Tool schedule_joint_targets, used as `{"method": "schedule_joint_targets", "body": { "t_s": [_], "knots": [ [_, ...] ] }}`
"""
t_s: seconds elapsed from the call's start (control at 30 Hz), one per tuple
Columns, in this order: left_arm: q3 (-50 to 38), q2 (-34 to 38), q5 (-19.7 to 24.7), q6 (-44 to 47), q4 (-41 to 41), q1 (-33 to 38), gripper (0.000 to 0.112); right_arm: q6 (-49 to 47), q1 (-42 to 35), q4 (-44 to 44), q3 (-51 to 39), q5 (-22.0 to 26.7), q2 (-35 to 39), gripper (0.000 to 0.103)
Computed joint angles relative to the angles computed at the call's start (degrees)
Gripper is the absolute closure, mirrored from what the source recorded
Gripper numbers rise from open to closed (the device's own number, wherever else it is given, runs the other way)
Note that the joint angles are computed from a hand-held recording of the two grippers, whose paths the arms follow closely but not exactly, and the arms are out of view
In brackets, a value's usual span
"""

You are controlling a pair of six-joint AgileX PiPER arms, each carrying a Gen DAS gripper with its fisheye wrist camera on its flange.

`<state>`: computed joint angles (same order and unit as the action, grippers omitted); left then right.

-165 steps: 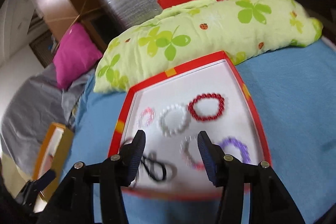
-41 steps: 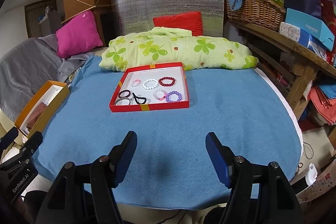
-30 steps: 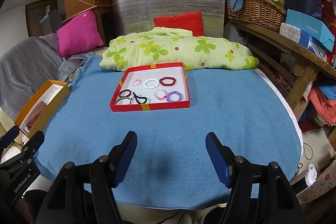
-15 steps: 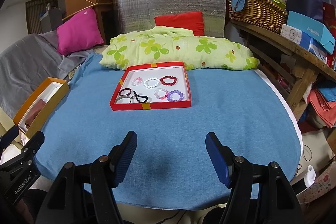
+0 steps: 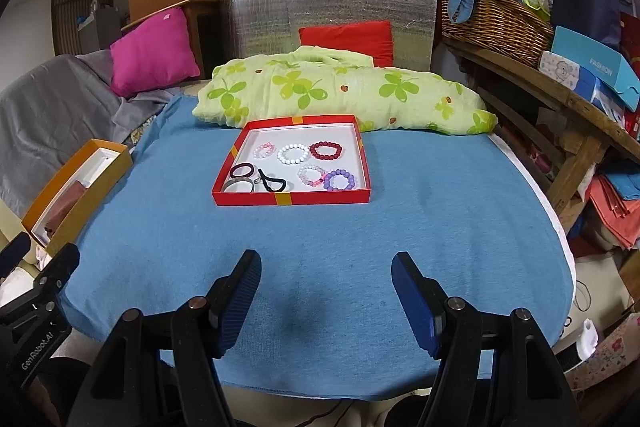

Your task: Organize jewelry

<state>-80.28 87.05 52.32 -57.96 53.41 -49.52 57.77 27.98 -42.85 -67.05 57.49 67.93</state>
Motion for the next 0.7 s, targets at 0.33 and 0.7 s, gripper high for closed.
{"method": "schedule_joint_targets", "body": {
  "t_s": [0.33,0.7],
  "knots": [
    [-0.3,-0.1,0.2,-0.1,-0.2,-0.2,0.030,-0.1,-0.1,0.1,-0.2,0.2,-0.1,0.032],
    [-0.1,-0.1,0.6,-0.6,0.3,-0.6,0.030,0.4,0.3,-0.3,0.0,0.3,-0.2,0.032]
  ]
}}
